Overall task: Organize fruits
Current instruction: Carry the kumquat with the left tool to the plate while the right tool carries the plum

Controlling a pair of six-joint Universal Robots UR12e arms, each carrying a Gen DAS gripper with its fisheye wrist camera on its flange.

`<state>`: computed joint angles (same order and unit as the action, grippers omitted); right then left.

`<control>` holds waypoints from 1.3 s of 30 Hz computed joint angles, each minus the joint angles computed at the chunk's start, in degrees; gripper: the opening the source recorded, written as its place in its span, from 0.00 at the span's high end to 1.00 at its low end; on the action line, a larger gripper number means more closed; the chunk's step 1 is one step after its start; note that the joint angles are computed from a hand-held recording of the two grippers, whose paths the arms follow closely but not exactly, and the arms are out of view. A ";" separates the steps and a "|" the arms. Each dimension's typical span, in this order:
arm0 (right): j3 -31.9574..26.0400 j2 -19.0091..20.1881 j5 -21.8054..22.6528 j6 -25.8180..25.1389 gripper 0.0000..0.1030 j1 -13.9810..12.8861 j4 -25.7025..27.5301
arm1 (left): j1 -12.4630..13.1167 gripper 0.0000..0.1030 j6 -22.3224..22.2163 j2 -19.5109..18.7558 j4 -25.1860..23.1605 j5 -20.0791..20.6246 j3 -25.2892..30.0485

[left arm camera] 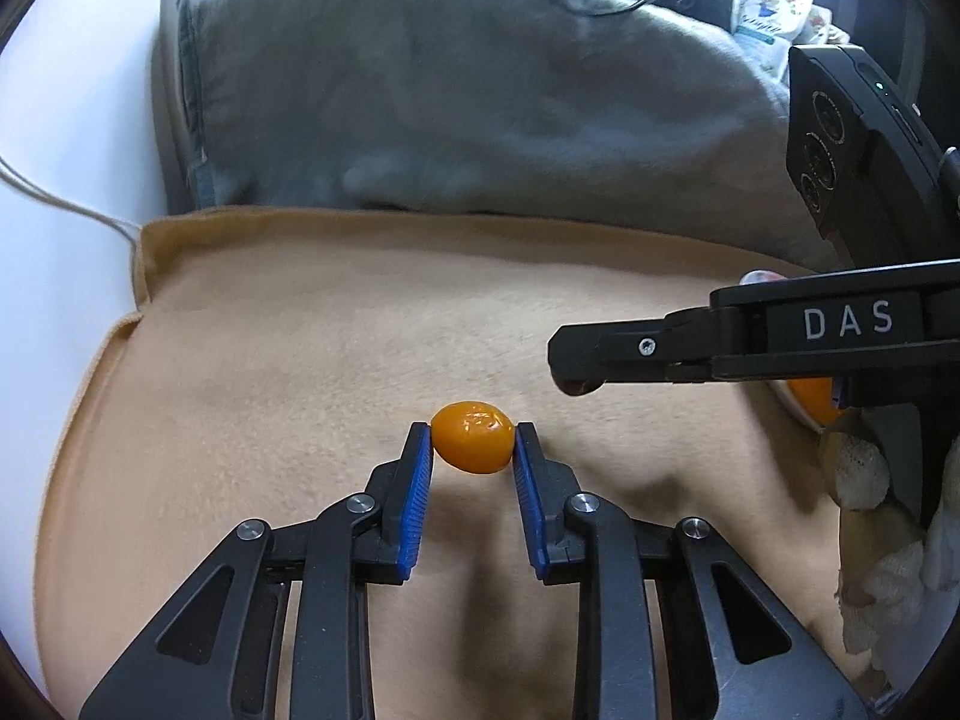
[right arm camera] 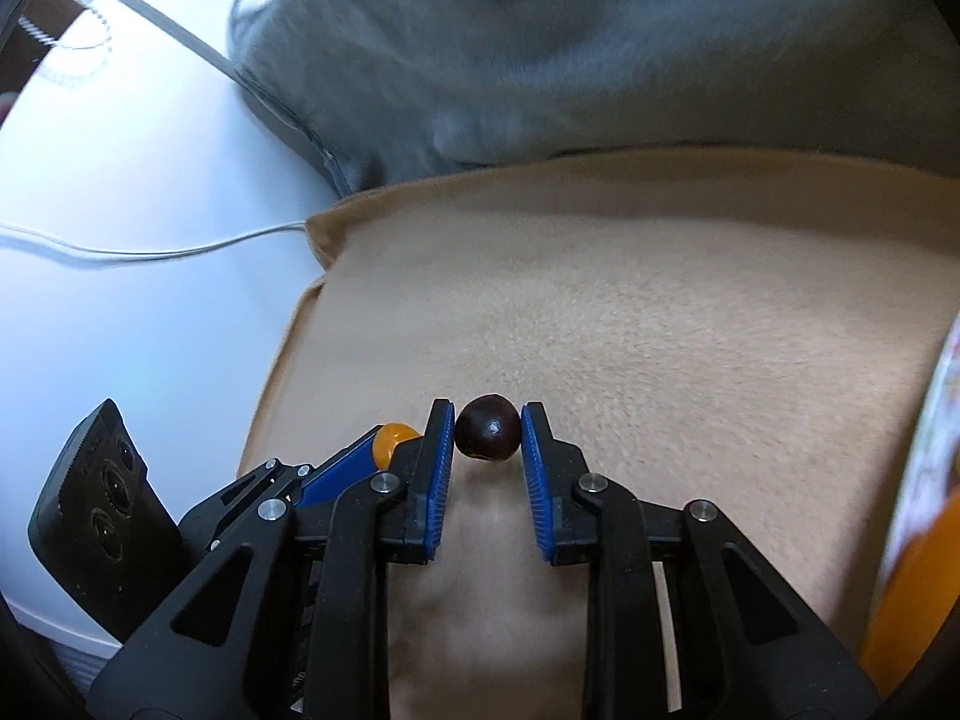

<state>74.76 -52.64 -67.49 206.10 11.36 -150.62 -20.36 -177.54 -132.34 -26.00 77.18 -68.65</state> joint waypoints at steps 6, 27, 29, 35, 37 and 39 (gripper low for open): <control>4.07 -3.50 -1.06 -0.98 0.77 -0.29 -3.89 | -0.70 0.75 -0.04 2.26 3.71 -0.37 -2.70; 23.99 -17.83 -12.38 -0.79 0.77 -4.92 -16.23 | -5.77 0.75 4.61 2.99 6.30 -7.91 -1.18; 25.02 -18.55 -13.53 -0.51 0.77 -5.38 -16.17 | -6.42 0.75 5.36 2.60 5.96 -8.49 -0.42; 26.29 -19.21 -15.62 -0.71 0.77 -6.66 -15.02 | -8.08 0.75 8.08 1.55 4.21 -9.05 1.52; 26.53 -19.07 -15.24 0.05 0.77 -7.29 -14.97 | -8.55 0.75 8.85 1.14 3.33 -9.02 2.18; 26.72 -18.93 -14.50 0.53 0.77 -7.82 -15.01 | -8.89 0.75 9.45 0.80 2.68 -8.94 2.64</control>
